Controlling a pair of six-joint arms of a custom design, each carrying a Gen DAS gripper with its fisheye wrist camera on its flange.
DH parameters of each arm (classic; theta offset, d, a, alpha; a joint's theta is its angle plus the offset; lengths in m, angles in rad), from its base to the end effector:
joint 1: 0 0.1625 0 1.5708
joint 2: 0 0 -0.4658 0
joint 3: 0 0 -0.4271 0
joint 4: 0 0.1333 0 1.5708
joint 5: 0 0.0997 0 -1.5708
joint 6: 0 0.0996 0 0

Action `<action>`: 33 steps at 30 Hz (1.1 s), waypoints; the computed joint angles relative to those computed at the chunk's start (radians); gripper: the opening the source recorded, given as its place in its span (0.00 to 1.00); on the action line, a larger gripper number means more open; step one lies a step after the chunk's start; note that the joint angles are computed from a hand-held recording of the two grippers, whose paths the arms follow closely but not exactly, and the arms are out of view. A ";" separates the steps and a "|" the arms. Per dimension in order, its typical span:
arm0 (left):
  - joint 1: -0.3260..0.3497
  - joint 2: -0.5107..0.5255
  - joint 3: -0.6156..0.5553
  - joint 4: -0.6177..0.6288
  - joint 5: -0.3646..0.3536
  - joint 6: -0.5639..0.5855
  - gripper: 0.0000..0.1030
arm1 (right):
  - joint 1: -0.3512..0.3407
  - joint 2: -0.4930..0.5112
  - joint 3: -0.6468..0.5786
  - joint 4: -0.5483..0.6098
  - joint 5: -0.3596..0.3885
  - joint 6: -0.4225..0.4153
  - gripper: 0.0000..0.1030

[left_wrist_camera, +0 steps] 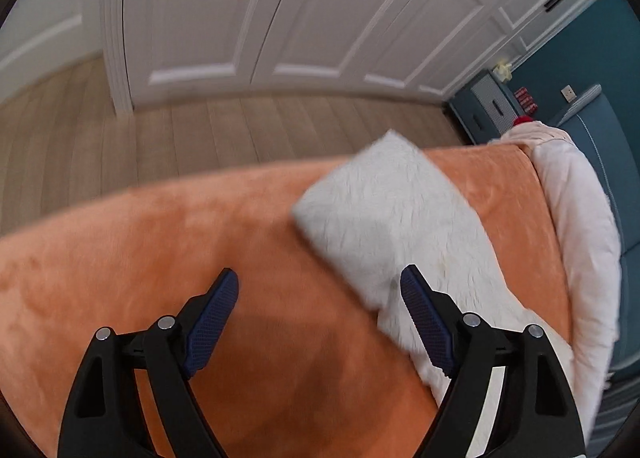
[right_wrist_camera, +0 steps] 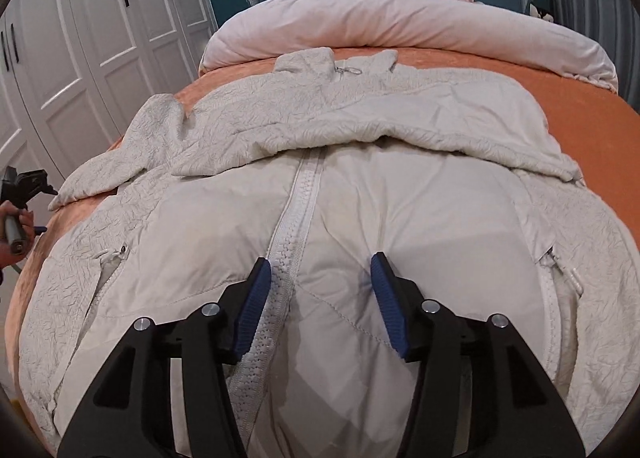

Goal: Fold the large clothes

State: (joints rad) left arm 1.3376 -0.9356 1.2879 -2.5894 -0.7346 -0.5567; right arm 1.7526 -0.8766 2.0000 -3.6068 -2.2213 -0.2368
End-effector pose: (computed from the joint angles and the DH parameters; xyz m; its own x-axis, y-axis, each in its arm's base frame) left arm 0.0175 -0.8232 0.3992 -0.7397 -0.6515 -0.1687 -0.2464 0.4954 -0.8330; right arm 0.1814 -0.5833 0.1658 -0.8191 0.1770 0.5457 -0.3114 0.6616 -0.6821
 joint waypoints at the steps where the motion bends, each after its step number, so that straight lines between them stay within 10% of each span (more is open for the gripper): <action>1: 0.001 0.008 -0.016 0.001 -0.003 0.039 0.51 | -0.001 0.002 0.000 -0.003 0.001 0.000 0.49; 2: 0.002 0.017 -0.040 0.020 -0.044 0.079 0.17 | 0.001 0.006 0.002 -0.010 0.000 0.000 0.49; 3: 0.001 0.021 -0.054 0.031 -0.073 0.100 0.08 | 0.000 0.008 0.009 -0.021 0.001 -0.002 0.49; 8: -0.107 0.038 -0.053 -0.159 -0.034 0.380 0.00 | -0.011 0.003 0.020 -0.034 0.030 0.006 0.49; 16: -0.377 0.096 0.001 -0.270 -0.289 0.655 0.00 | -0.019 -0.007 0.029 -0.038 0.064 0.022 0.49; 18: -0.429 0.134 0.036 -0.257 -0.339 0.676 0.10 | -0.022 -0.013 0.034 -0.037 0.079 0.031 0.50; 20: -0.464 0.175 0.071 -0.234 -0.351 0.681 0.55 | -0.028 -0.025 0.045 -0.037 0.111 0.040 0.53; 22: -0.494 0.219 0.128 -0.261 -0.307 0.702 0.71 | -0.034 -0.037 0.057 -0.036 0.138 0.052 0.55; 33: -0.415 0.182 0.218 -0.175 -0.264 0.562 0.71 | -0.080 -0.105 0.126 -0.059 0.308 0.149 0.58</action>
State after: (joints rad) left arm 0.9227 -0.7533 1.5054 -2.7641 -0.9990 0.0054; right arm 1.6728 -0.9818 2.1257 -3.6660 -1.9132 -0.0881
